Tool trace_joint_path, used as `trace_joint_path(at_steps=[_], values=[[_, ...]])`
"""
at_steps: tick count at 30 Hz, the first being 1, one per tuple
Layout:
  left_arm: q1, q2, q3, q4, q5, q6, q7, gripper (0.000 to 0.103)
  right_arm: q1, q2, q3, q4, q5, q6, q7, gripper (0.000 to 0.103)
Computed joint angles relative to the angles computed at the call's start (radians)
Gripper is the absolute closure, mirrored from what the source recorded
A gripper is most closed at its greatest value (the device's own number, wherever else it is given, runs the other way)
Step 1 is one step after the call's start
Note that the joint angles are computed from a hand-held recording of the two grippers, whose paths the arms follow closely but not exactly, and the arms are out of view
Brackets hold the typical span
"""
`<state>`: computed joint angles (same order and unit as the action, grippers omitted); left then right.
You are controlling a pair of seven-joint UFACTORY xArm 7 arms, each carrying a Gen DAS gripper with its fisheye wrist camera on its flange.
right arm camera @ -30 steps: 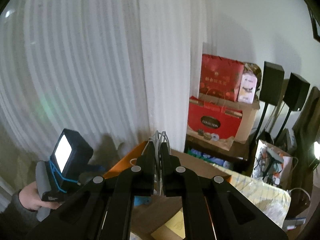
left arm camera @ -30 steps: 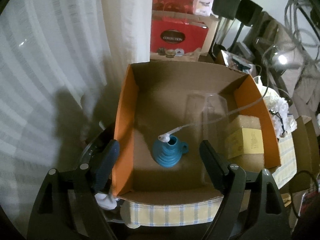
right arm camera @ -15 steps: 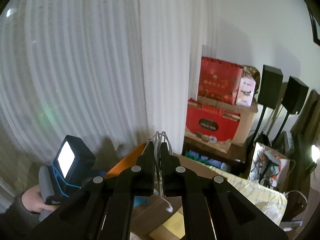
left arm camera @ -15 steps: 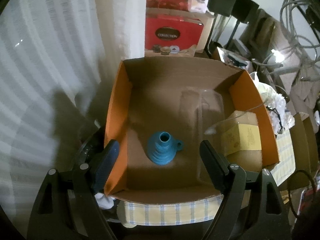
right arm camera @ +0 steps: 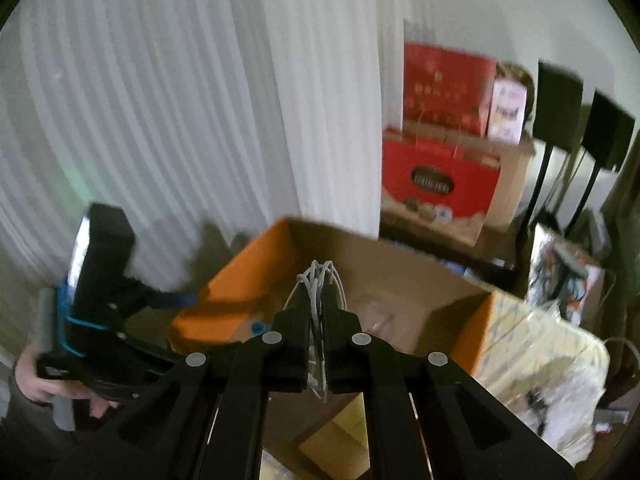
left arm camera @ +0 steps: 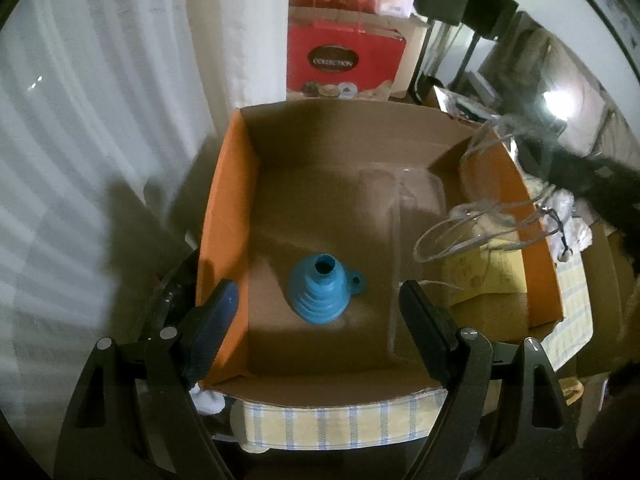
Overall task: Organize objects
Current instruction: 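Lower the earphone cable into the orange box and open the right tool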
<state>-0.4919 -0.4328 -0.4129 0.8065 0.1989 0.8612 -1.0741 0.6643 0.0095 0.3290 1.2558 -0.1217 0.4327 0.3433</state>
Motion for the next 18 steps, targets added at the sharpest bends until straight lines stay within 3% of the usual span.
trace_joint_path(at_steps=[6,9,11,13,15,18], values=[[-0.006,0.005,-0.001,-0.003,-0.004,-0.005,0.001,0.023,-0.002,0.057,0.0,-0.026,0.131,0.012,-0.079,0.095],[-0.01,0.008,0.004,-0.005,-0.011,-0.02,0.003,0.023,0.0,0.074,-0.008,-0.033,0.133,0.031,-0.074,0.095],[-0.012,0.011,0.007,-0.006,-0.02,-0.028,0.003,0.023,0.002,0.076,-0.013,-0.041,0.111,0.038,-0.049,0.086],[-0.01,0.016,0.002,0.0,-0.015,-0.026,-0.001,0.023,-0.001,0.07,-0.015,-0.051,0.118,0.035,-0.045,0.048],[-0.007,0.025,-0.007,0.011,-0.004,-0.018,-0.01,0.023,-0.002,0.056,-0.017,-0.064,0.105,0.024,-0.03,0.04],[-0.008,0.031,-0.016,0.02,0.013,-0.018,-0.028,0.02,-0.011,0.018,-0.017,-0.093,0.113,0.002,-0.032,0.04]])
